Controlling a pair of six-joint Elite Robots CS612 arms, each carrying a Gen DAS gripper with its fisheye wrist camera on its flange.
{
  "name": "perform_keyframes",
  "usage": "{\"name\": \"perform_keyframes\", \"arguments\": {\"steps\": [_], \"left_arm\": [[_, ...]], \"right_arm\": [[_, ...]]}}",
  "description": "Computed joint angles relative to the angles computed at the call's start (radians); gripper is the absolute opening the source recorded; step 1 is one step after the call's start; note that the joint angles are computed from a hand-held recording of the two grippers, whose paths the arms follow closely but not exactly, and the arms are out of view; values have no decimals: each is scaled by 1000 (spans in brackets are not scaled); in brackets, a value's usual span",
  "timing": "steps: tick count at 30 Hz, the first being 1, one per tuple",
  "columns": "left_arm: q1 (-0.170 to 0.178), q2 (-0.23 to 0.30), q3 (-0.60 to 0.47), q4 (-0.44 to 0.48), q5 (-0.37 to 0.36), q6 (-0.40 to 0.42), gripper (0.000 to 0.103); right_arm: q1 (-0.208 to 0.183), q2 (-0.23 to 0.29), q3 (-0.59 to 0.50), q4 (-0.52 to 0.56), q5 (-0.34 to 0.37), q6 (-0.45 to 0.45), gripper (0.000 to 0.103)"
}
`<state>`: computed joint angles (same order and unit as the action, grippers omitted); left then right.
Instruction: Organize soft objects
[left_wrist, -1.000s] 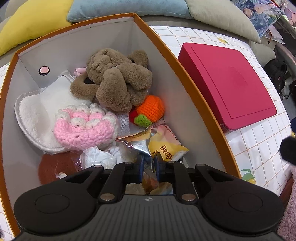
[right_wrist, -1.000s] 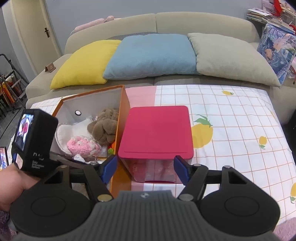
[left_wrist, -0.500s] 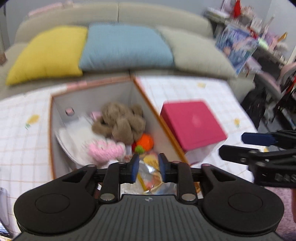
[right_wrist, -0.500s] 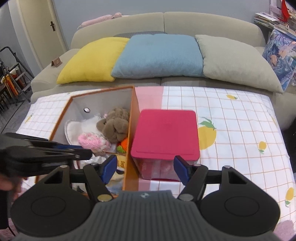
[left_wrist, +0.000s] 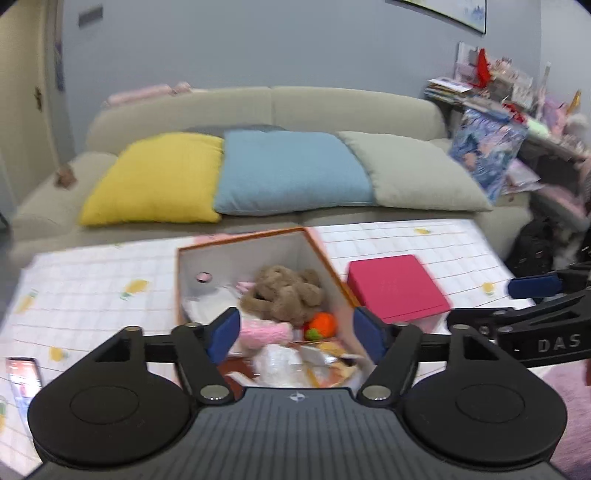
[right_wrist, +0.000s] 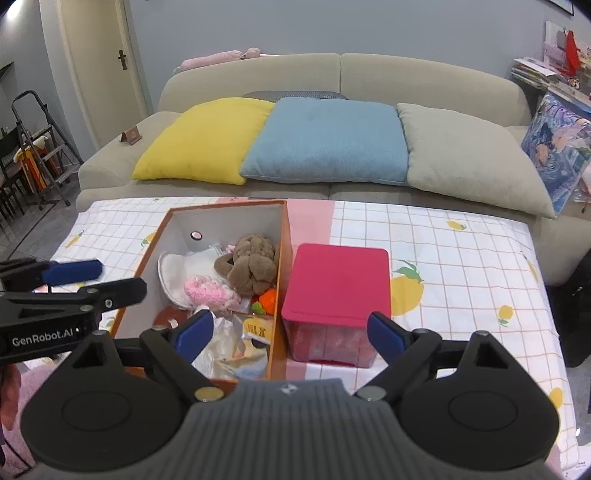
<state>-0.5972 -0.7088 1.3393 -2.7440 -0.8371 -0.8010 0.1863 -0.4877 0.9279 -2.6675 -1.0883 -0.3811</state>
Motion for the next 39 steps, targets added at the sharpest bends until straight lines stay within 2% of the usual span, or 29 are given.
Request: {"name": "perform_keyframes", "arguments": {"steps": [1, 3, 6, 12, 21, 39], "left_arm": [[-4, 2, -8, 41, 10, -20, 89], [-2, 3, -22, 108, -23, -67, 89], [9, 7, -30, 133, -100, -127, 89], [18, 21, -60, 225, -173, -167, 89], [11, 27, -70, 278, -177, -185, 89], [12, 27, -73, 280, -177, -173, 89]], "right_arm": [[-1, -3, 9, -2, -5, 0, 90], [0, -3, 19, -1, -19, -3, 91], [5, 6, 13, 23, -69, -11, 91], [5, 15, 14, 43, -109, 6, 91], [3, 23, 7, 79, -111, 28, 91], [1, 17, 17, 62, -96, 32, 91]]}}
